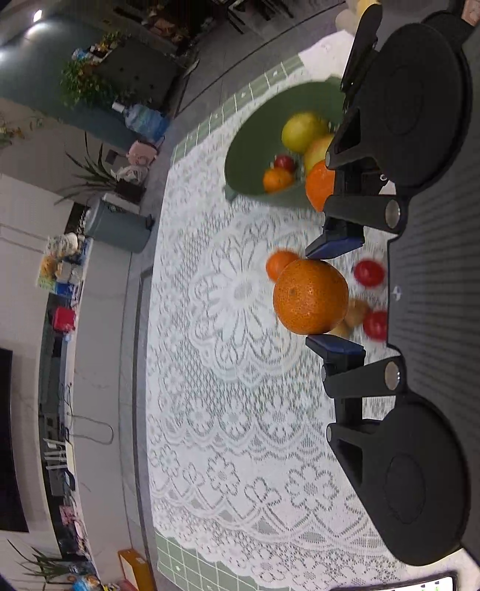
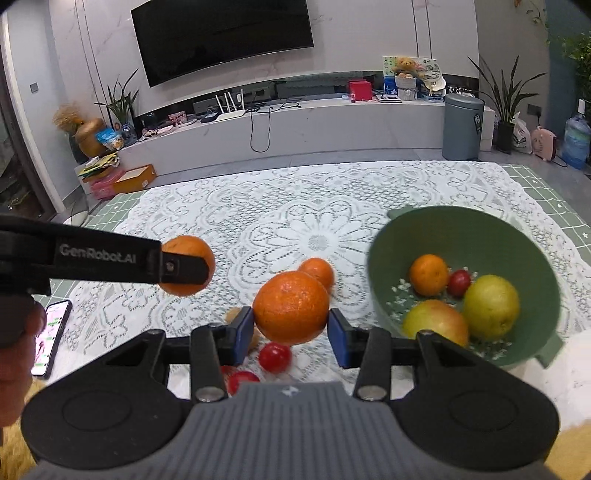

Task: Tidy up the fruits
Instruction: 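Carry both held tangerines over the green colander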

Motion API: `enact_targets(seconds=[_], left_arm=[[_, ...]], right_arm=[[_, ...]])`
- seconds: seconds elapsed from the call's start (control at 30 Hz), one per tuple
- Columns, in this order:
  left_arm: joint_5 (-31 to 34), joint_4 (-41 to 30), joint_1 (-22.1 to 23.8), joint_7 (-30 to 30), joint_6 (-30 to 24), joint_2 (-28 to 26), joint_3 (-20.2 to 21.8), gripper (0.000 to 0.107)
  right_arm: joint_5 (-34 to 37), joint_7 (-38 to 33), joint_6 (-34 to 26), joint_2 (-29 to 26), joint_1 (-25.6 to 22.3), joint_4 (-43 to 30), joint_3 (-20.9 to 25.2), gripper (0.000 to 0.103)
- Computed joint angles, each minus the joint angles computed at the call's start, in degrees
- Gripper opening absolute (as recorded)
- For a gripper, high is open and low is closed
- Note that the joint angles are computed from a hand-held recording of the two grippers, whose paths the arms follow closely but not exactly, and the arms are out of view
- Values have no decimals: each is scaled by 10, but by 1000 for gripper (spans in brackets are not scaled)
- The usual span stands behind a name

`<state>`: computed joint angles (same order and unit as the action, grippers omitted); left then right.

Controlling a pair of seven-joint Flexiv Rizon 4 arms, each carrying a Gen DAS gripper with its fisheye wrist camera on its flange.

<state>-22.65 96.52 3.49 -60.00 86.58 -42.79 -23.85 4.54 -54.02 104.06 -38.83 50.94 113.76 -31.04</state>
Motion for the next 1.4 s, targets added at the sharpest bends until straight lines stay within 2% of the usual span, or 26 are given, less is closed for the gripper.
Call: enact_targets(seconds=[0.27,0.4,0.5,0.6,0.73,0.87,0.93,1.07,1.27,1.4], left_arm=[[13,12,8,32,5,3,-52,50],[13,0,5,54,-8,-7,-71,50],[8,-23,-12,67,-31,-18,-68,50],[4,-53,-43,77,-55,-29,-44,50],[1,-111,-94,74,-108,-50,11,50],[14,-166,-141,62,-142,-72,65,50],[24,-200,-163,46,-169,-86,94,50],[67,-270,-203,6,-222,-114,158,50],[115,-346,-226,-24,-283,-148,191,50],[145,-373,-234,-33,-293,-164,203,50]], right_arm=[[-4,-56,12,61,-43,61,20,41],[-6,-98,11,73,-28,84,-17,41],[-5,-122,9,77,-36,93,-23,41],[-11,-125,-14,87,-73,88,1,41],[-48,-108,-52,96,-157,65,70,41],[-88,-97,-89,93,-248,31,152,41],[-107,-95,-120,88,-286,11,188,41],[-123,-106,-187,74,-381,-35,287,41],[-135,-105,-237,58,-434,-67,345,41],[-137,-107,-251,50,-442,-78,353,42]])
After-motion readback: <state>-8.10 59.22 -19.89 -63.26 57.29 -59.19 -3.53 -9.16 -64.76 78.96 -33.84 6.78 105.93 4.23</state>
